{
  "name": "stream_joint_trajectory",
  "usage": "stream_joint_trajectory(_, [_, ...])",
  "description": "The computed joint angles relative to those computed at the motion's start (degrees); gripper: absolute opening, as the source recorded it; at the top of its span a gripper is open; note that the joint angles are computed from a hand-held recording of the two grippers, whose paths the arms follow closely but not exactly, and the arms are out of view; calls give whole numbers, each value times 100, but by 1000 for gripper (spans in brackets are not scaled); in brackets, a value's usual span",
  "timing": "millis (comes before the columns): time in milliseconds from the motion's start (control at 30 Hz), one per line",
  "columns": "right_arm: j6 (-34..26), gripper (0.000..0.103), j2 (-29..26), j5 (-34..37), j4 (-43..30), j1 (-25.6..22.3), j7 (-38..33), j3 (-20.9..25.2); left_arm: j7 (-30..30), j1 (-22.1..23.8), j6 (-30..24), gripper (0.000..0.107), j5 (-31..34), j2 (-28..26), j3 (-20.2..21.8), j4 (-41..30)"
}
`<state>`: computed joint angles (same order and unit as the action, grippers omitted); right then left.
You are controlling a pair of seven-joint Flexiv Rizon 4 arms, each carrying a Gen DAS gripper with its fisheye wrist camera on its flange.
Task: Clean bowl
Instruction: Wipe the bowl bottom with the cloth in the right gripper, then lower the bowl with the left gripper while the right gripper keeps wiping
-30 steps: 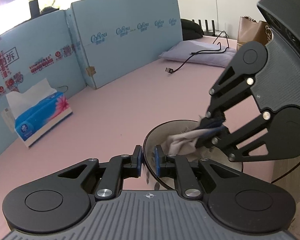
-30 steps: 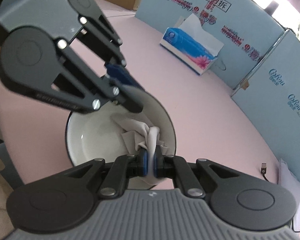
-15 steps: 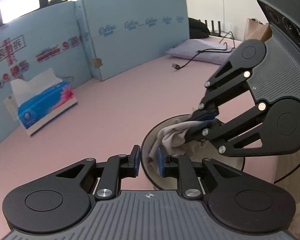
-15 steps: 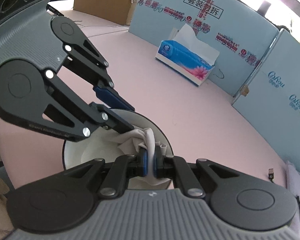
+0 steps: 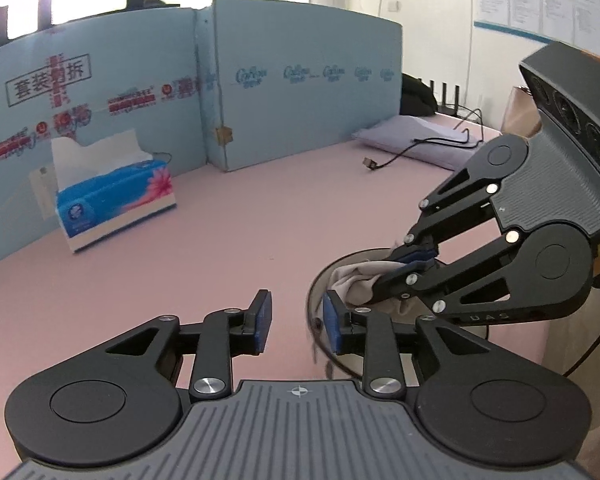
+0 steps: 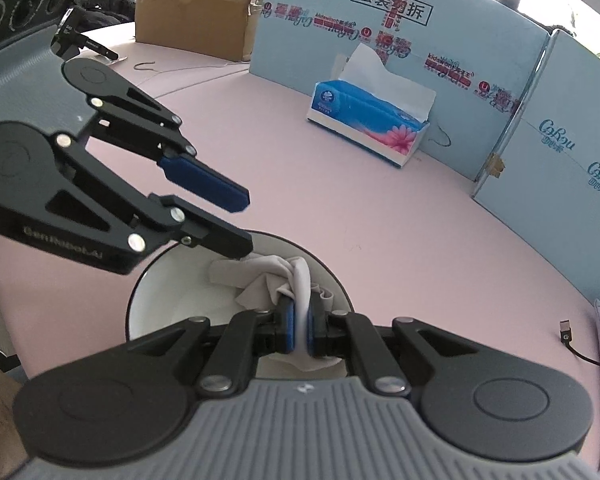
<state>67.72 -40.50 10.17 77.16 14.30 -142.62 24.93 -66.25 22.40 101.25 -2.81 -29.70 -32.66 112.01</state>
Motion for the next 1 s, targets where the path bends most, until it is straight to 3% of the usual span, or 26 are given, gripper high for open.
stream_joint_trajectory(300, [-110, 5, -75, 96, -144, -42, -127, 121, -109, 27, 13, 37, 2, 131, -45, 232])
stream_joint_trajectory(600, [-307, 5, -118, 391, -314, -97, -299, 185, -522, 757, 323, 43, 330, 139, -653, 543])
stream_joint_trajectory(667, [-358, 5, -127, 451, -347, -86, -321, 188, -686, 650, 402, 42, 368, 205, -448, 532])
stream_joint_trajectory(767, [-443, 5, -132, 537, -388, -74, -375, 187, -878, 742, 431, 42, 502, 189, -477, 502])
stream_joint_trajectory(900, [-502, 6, -134, 624, -432, -33, -401, 151, -984, 293, 401, 43, 501, 204, 65, 350])
stream_joint_trajectory(1000, [-723, 6, -160, 748, -535, -77, -419, 210, -1004, 286, 405, 43, 552, 137, 59, 315])
